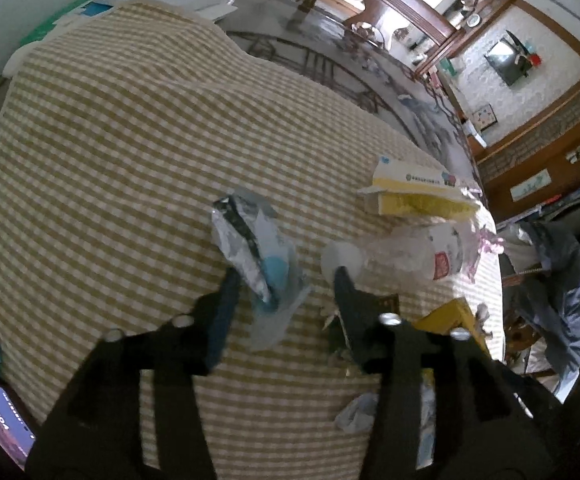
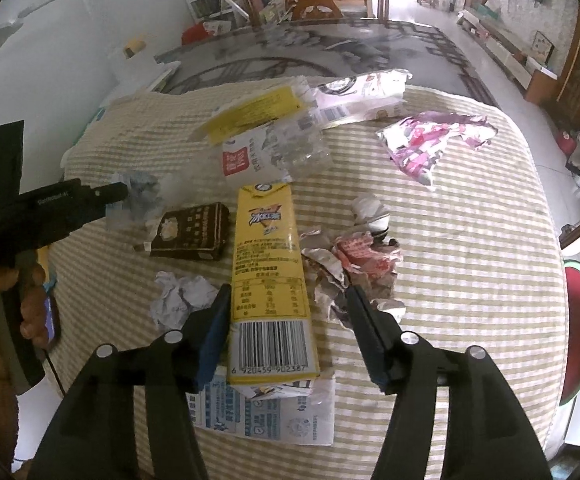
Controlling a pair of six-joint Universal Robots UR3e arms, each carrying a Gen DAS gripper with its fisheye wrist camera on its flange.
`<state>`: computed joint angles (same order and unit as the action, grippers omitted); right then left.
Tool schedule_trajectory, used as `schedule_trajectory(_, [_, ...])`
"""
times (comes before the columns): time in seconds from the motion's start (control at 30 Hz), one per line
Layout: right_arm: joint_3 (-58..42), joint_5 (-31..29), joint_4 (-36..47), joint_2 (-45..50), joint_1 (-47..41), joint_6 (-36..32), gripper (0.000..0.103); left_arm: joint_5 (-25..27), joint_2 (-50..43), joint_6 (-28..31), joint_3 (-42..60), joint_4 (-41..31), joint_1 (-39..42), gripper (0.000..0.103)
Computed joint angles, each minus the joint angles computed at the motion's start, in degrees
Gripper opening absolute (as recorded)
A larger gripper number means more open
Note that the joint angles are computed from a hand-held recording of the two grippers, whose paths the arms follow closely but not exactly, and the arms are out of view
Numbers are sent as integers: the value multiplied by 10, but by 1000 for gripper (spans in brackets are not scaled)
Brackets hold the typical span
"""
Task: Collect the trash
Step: 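Grasp the yellow juice box with the right tool while the left tool grasps the silver-blue wrapper, then carry the juice box and wrapper toward the red bin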
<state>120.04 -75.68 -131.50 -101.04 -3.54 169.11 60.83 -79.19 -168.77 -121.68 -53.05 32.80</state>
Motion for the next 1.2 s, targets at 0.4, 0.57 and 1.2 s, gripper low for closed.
schedule_trajectory(0.4, [-10,1,-15,25,13,2,53,29,-90,-58,28,51,-45,29])
schedule_trajectory(0.57, [-18,-5,-12,36,22,-7,36,27,-39,-48,6,53,-36,25])
schedule_trajectory(1.2, [13,60,0,-72,-75,-4,35,-18,64,-65,56,44,-119,25])
